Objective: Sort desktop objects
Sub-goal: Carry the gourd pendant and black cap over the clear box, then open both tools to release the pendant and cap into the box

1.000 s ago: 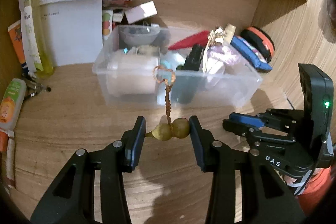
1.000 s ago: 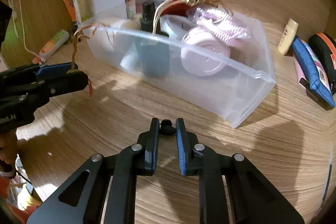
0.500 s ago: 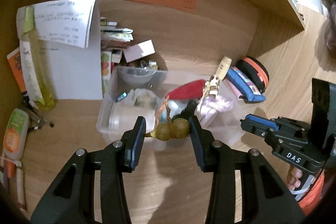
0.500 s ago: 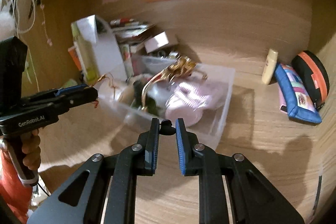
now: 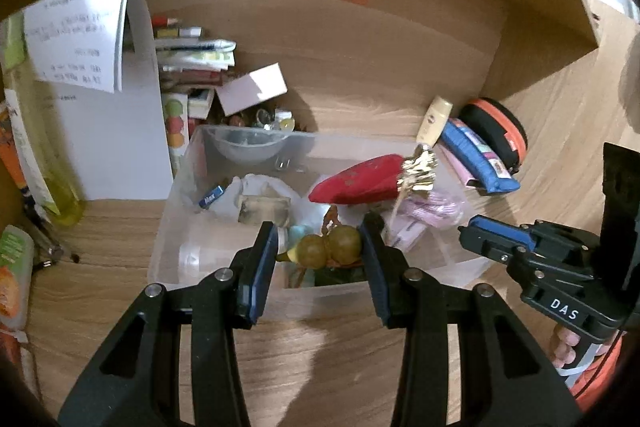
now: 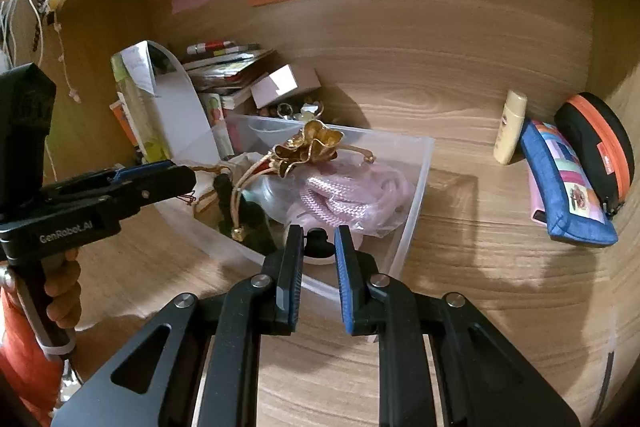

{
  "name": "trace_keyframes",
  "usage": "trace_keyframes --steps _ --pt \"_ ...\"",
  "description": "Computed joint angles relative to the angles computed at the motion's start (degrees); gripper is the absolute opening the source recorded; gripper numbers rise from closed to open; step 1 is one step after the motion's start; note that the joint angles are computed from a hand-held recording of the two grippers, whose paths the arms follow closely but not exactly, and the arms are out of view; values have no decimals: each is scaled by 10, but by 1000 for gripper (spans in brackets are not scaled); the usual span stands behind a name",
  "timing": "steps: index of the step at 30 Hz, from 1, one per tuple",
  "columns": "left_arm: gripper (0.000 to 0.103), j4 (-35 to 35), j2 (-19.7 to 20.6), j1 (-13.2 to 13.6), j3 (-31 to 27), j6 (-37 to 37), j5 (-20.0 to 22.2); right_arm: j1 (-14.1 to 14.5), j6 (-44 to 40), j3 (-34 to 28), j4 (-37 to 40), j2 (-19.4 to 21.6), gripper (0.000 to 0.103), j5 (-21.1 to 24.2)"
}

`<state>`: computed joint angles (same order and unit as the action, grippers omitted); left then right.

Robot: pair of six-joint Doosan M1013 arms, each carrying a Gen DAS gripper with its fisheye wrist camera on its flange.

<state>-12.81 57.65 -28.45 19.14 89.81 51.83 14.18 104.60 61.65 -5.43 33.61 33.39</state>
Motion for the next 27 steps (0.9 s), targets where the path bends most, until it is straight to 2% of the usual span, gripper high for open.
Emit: trace_keyframes --steps 5,17,27 --pt "42 3 28 1 -50 -7 37 -2 -6 -15 4 11 14 15" --pt "42 6 42 -2 -76 6 50 3 9 -25 -29 20 14 32" --pt "42 3 7 -1 -14 9 10 7 23 -24 -44 18 21 35"
